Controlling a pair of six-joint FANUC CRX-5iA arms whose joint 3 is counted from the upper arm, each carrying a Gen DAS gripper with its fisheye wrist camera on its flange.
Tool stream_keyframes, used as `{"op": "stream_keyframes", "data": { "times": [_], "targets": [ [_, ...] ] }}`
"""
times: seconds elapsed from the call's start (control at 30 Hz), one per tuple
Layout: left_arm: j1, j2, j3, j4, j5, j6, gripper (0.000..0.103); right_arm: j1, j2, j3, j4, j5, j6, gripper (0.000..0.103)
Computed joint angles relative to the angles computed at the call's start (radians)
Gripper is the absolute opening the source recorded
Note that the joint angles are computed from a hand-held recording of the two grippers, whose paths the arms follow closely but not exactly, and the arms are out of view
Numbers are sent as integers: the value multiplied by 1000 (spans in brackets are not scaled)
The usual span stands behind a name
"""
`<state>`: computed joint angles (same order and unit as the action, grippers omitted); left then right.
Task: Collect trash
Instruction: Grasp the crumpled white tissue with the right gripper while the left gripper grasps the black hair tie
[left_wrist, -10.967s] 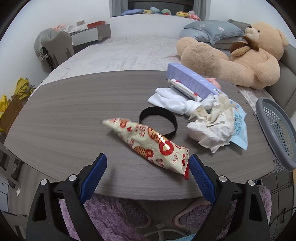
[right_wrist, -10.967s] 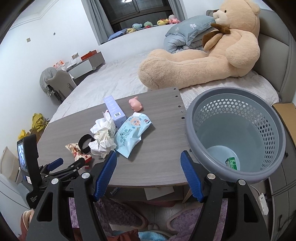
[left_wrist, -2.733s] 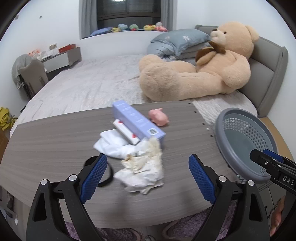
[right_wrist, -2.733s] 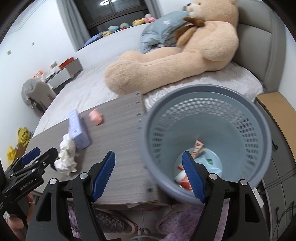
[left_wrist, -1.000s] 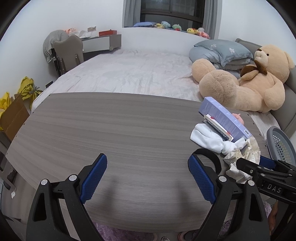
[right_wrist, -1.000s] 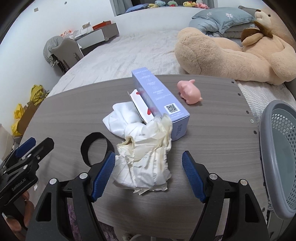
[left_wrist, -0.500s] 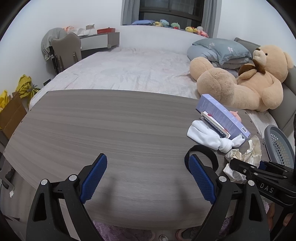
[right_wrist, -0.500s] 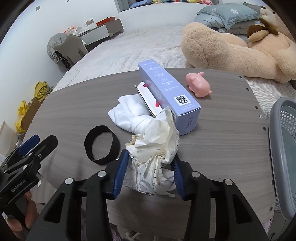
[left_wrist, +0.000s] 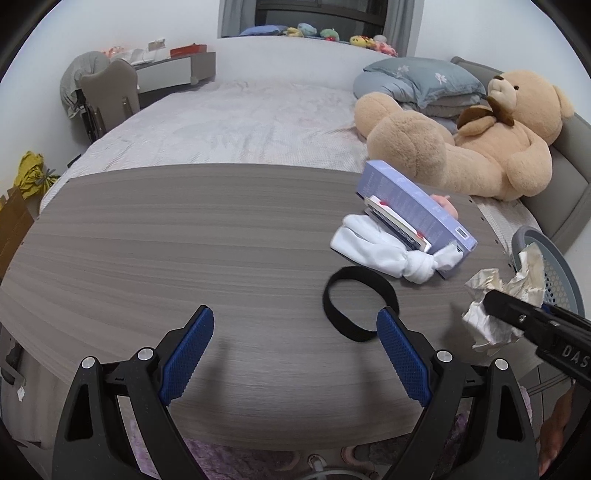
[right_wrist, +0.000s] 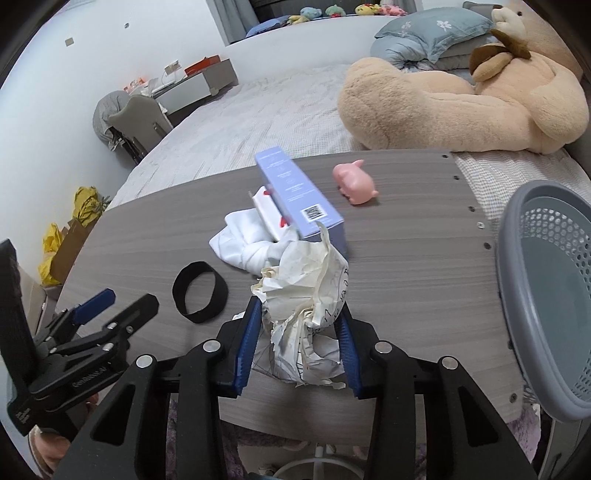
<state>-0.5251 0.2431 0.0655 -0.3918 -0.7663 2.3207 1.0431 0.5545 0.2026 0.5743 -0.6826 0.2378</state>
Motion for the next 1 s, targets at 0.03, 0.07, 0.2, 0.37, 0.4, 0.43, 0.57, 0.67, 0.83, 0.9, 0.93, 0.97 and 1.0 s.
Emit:
{"op": "stream_keyframes", "data": {
  "times": [0.03, 0.07, 0.2, 0.37, 0.4, 0.43, 0.57, 0.67, 0.83, 0.9, 0.93, 0.97, 1.0],
  "targets": [
    [-1, 9, 4, 13, 2, -12, 88, -1, -10, -15, 10, 4, -15, 39],
    [-1, 17, 9, 24, 3, -24, 88, -3, -20, -30, 20, 7, -31, 39],
    [4, 56, 32, 86, 11, -81, 88, -10, -59, -95, 57, 25, -96, 39],
    [-2, 105, 78, 104, -6, -108, 88, -18, -94, -158, 86, 47, -148, 39],
    [-2, 111, 83, 109, -7, -112, 88, -20, -100, -167, 92, 52, -156, 39],
    [-2, 117, 87, 112, -9, -115, 88, -22, -105, -177, 98, 56, -165, 39],
    [-17, 143, 125, 76, -40, -100, 85, -26, -121, -205, 118, 70, -195, 39],
    [-19, 155, 140, 78, -51, -111, 75, -27, -124, -211, 120, 75, -200, 39],
    [-22, 156, 149, 67, -60, -112, 55, -26, -126, -213, 124, 77, -203, 39],
    [-18, 150, 139, 79, -48, -125, 31, -26, -129, -217, 130, 78, -209, 39],
    [-14, 147, 134, 90, -43, -135, 25, -25, -129, -219, 132, 79, -213, 39],
    [-10, 143, 127, 101, -37, -144, 18, -25, -130, -220, 134, 79, -215, 39],
    [-8, 137, 119, 108, -30, -148, 13, -25, -130, -222, 137, 80, -218, 39]
  ]
}}
